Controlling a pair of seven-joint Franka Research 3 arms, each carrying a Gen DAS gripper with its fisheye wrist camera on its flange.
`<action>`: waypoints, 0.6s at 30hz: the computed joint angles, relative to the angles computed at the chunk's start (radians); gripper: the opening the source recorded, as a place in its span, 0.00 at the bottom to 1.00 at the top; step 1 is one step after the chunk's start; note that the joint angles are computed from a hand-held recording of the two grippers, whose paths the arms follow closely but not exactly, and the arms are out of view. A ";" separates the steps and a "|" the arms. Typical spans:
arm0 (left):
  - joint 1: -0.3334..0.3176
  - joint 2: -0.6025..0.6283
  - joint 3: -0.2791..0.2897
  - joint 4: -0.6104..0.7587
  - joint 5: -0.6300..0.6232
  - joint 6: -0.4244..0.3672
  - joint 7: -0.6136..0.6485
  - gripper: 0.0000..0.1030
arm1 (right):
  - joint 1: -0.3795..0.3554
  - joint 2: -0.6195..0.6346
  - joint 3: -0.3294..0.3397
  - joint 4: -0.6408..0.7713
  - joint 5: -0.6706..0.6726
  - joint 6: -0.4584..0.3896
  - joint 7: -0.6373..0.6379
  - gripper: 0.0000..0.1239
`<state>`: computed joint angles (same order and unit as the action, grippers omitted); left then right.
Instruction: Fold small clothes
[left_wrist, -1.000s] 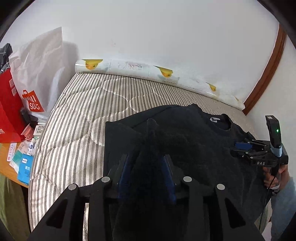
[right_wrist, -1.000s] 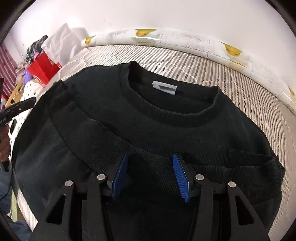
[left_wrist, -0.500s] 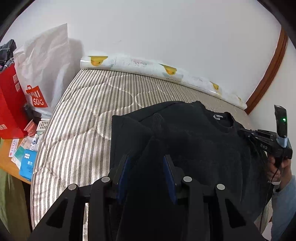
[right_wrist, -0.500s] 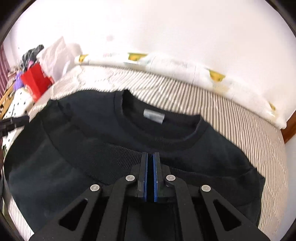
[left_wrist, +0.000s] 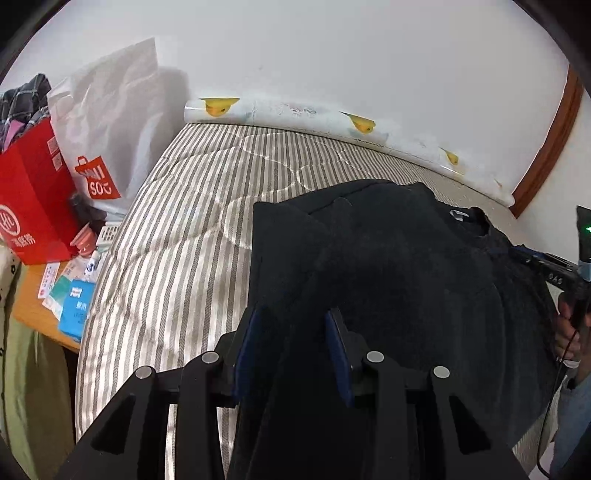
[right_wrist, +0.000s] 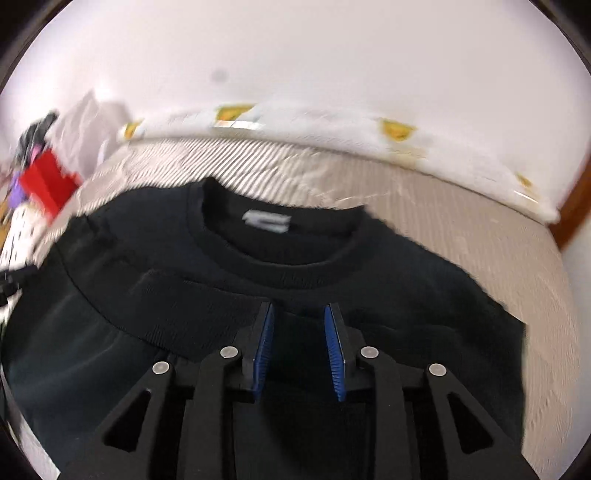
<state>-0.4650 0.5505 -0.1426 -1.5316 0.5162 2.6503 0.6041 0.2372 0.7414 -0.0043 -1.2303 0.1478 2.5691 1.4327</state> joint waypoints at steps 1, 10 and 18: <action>0.001 -0.010 -0.003 -0.016 -0.003 0.007 -0.003 0.36 | 0.010 -0.031 -0.014 -0.044 -0.006 0.026 0.019 0.24; -0.047 -0.176 0.018 -0.238 0.106 0.059 -0.193 0.59 | 0.045 -0.261 0.028 -0.356 0.025 0.179 0.048 0.36; -0.037 -0.323 -0.017 -0.451 0.274 0.118 -0.431 0.59 | 0.091 -0.369 0.069 -0.540 0.075 0.234 0.056 0.36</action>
<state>-0.5018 0.2270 -0.1594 -1.9829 0.7904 2.7684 0.1728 0.3286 0.3727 0.0647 -1.7703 0.2226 2.8034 1.4887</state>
